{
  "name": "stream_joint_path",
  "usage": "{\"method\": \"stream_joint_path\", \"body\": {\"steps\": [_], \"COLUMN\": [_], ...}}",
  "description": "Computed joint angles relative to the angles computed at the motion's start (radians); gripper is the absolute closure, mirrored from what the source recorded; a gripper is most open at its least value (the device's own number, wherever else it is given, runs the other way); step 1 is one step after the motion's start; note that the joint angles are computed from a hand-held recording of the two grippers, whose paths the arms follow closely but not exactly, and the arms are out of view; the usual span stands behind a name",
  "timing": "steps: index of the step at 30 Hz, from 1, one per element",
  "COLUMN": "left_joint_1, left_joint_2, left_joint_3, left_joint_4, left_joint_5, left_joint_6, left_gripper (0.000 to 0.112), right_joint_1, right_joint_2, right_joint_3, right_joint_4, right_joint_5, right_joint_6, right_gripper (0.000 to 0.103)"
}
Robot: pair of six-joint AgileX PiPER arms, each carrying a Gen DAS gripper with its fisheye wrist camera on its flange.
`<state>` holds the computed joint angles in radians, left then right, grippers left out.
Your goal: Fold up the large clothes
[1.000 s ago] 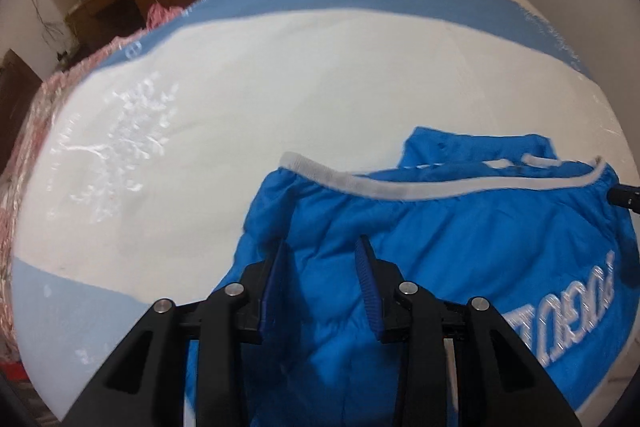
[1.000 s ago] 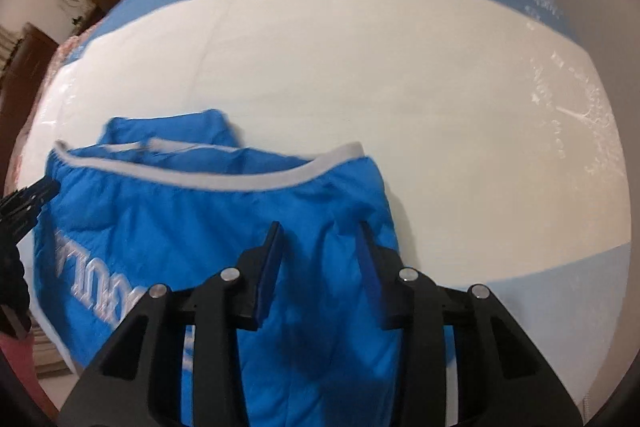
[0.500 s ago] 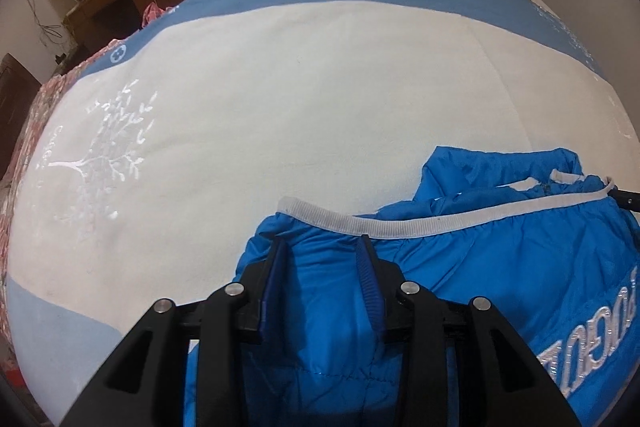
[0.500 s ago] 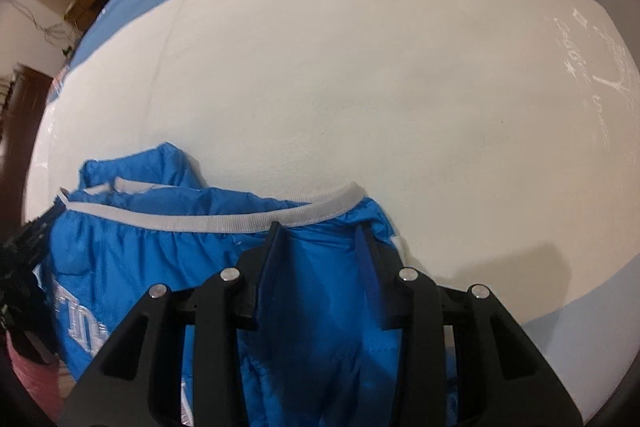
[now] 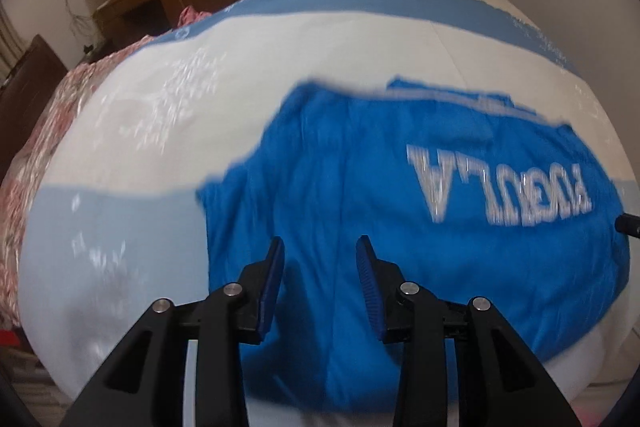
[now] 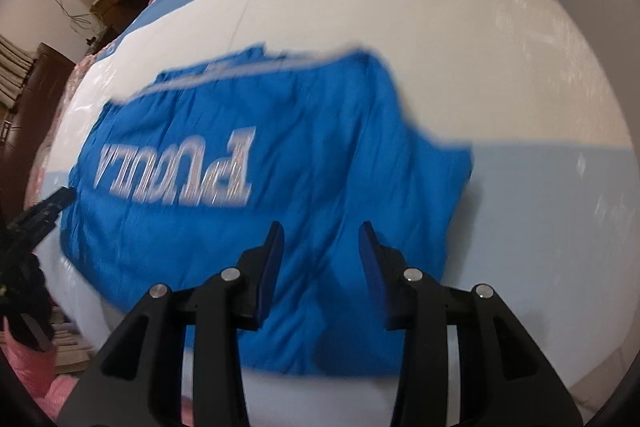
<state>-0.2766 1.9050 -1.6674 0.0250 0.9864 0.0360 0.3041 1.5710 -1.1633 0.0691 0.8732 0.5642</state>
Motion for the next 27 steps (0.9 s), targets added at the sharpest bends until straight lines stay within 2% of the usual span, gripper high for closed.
{"method": "stream_joint_path", "body": {"steps": [4,6,8,10,12,14,18,21,27], "left_joint_1": [-0.028,-0.058,-0.069,-0.099,-0.107,-0.106,-0.108,-0.098,-0.126], "left_joint_2": [-0.105,-0.129,-0.124,-0.097,-0.079,-0.073,-0.063,-0.075,-0.046], "left_joint_3": [0.163,0.191,0.188,0.192,0.222,0.242,0.179,0.150,0.183], "left_joint_4": [0.012,0.023,-0.023,0.004,0.015,0.011,0.006,-0.047,-0.019], "left_joint_5": [-0.061,-0.081,-0.068,-0.053,-0.087,-0.114,-0.041,-0.015,-0.065], "left_joint_6": [-0.059,-0.067,-0.033,-0.048,-0.056,-0.056,-0.078,-0.057,-0.078], "left_gripper": [0.075,0.075,0.075,0.075,0.073,0.073,0.074,0.074,0.072], "right_joint_1": [0.138,0.192,0.234,0.226,0.212,0.208,0.198,0.218,0.228], "right_joint_2": [0.020,0.064,0.128,0.155,0.170,0.169,0.149,0.115,0.245], "right_joint_3": [0.001,-0.054,-0.115,-0.109,-0.071,-0.056,-0.104,-0.134,-0.214], "right_joint_4": [-0.047,-0.078,-0.150,-0.130,-0.098,-0.088,-0.080,-0.089,-0.060], "right_joint_5": [-0.019,0.005,0.063,0.046,-0.010,-0.032,0.025,0.024,0.013], "right_joint_6": [0.105,0.128,0.179,0.173,0.147,0.142,0.142,0.155,0.120], "right_gripper": [0.064,0.063,0.063,0.062,0.062,0.062,0.065,0.065,0.065]}}
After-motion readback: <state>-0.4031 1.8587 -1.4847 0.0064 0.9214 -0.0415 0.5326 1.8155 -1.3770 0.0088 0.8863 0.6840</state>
